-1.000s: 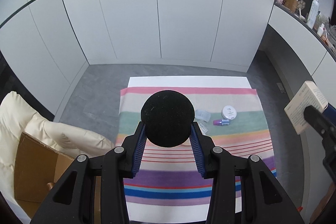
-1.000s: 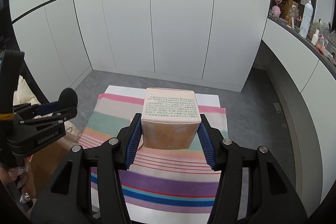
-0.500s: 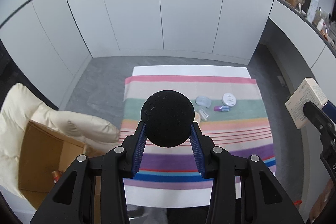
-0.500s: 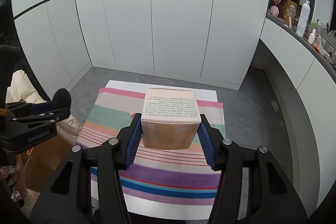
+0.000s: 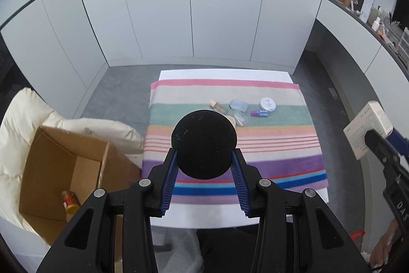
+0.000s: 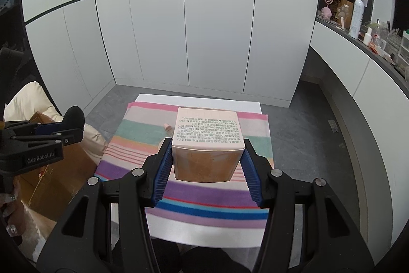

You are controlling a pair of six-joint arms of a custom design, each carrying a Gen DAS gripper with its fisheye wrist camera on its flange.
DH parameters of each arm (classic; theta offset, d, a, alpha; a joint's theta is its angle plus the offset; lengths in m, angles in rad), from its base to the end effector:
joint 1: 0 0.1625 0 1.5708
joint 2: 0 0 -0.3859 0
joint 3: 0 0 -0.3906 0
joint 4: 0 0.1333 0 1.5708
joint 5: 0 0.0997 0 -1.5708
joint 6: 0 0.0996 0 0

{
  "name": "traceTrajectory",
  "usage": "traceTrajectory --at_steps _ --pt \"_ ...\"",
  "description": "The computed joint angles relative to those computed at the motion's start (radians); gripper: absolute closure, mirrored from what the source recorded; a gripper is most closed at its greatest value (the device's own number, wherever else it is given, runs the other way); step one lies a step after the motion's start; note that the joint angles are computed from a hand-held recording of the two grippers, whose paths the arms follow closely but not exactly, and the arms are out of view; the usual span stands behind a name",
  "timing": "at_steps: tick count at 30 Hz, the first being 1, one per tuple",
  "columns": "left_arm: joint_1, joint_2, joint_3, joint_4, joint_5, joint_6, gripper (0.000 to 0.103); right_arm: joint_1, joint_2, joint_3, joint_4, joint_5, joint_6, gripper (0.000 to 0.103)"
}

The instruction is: Organize objects

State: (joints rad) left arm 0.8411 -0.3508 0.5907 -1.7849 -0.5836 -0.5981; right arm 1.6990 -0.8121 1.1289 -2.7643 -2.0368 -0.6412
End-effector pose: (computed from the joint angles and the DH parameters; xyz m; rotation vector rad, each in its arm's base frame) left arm -0.3987 -0.7704 0.1449 0.1634 2.2425 -0.7226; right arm 0.1861 -0.7512 0.3406 0.6343 -2.2574 0.9164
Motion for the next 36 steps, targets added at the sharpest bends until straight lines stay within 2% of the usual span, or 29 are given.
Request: traceTrajectory --at_steps 8,13,15,21,27,36 --pt "-0.030 -0.113 0.215 -0.061 -0.034 -0.044 0.061 -0.006 -0.137 0.212 -0.047 0.014 0.035 0.049" --pt "-0.070 -0.185 0.387 -0.133 0.067 -0.042 0.061 -0.016 -0.204 0.316 -0.066 0.003 0.051 0.049" --pt "-0.077 -0.210 0.434 -0.133 0.067 -0.053 0.061 -0.022 -0.226 0.346 -0.063 0.005 0.057 0.049" --pt "-0.073 -0.243 0.482 -0.123 0.039 -0.078 0.061 -0.039 -0.264 0.403 -0.060 0.003 0.071 0.049" --pt "-0.055 -0.258 0.488 -0.103 0.014 -0.109 0.061 -0.033 -0.246 0.386 -0.048 -0.006 0.070 0.049" --pt "-0.046 -0.301 0.530 -0.082 0.047 -0.170 0.061 -0.005 -0.199 0.345 -0.026 -0.023 0.053 0.049"
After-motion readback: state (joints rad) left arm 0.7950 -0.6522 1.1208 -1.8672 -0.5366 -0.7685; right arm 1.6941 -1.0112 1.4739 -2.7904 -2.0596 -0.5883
